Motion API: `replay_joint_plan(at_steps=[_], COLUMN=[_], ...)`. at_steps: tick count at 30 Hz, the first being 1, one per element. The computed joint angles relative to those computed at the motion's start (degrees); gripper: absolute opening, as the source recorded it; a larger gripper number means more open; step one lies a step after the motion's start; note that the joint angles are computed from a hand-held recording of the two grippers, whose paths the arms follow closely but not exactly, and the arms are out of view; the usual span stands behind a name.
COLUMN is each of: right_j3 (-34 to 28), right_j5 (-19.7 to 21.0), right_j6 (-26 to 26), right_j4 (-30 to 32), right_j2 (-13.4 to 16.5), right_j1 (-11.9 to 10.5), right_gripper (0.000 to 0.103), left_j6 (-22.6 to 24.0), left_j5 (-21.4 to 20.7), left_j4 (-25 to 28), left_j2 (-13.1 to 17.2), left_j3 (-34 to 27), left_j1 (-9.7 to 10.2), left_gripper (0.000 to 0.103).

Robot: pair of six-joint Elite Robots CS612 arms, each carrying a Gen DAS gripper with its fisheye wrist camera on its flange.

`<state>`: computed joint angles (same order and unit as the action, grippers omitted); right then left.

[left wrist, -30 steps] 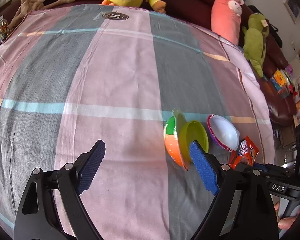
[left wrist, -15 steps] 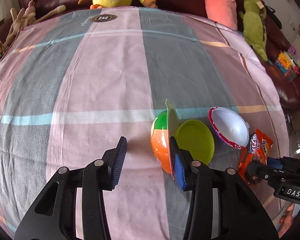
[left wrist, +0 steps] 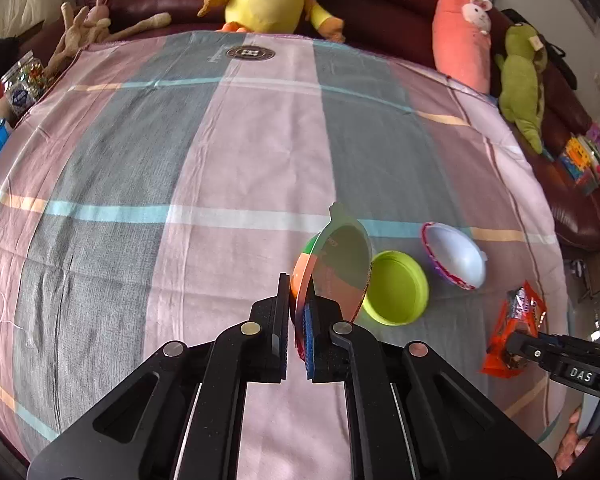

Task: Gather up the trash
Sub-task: 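Grasp the Ovaltine bag with the right tool while the left tool grasps the green cup, then carry the bag and cup over the teal bin and open both tools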

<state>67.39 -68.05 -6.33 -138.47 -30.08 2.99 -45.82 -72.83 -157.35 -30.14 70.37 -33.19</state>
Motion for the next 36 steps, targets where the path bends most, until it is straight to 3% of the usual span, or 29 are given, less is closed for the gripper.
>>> replay_joint_plan(at_steps=[7,16,36], right_j3=[4.2,9.1,15.8], right_j5=[1.3,3.4,7.7], right_j6=[0.9,3.6,12.0], right_j4=[-4.1,-8.8,-18.7], right_j2=[-2.4,-4.7,-6.5], right_j1=[-1.7,-5.3,-14.2], right_gripper=[0.035,0.035,0.035], left_j6=[3.6,9.1,22.5], left_j5=[-2.3,-5.0,-9.3], left_j4=[-0.8,2.2,17.3], left_j2=[0.4,2.7,13.2], left_j3=[-2.0,-8.0,-31.5], left_j1=[-1.78,-4.23,-9.01], left_gripper=[0.007,0.007,0.007])
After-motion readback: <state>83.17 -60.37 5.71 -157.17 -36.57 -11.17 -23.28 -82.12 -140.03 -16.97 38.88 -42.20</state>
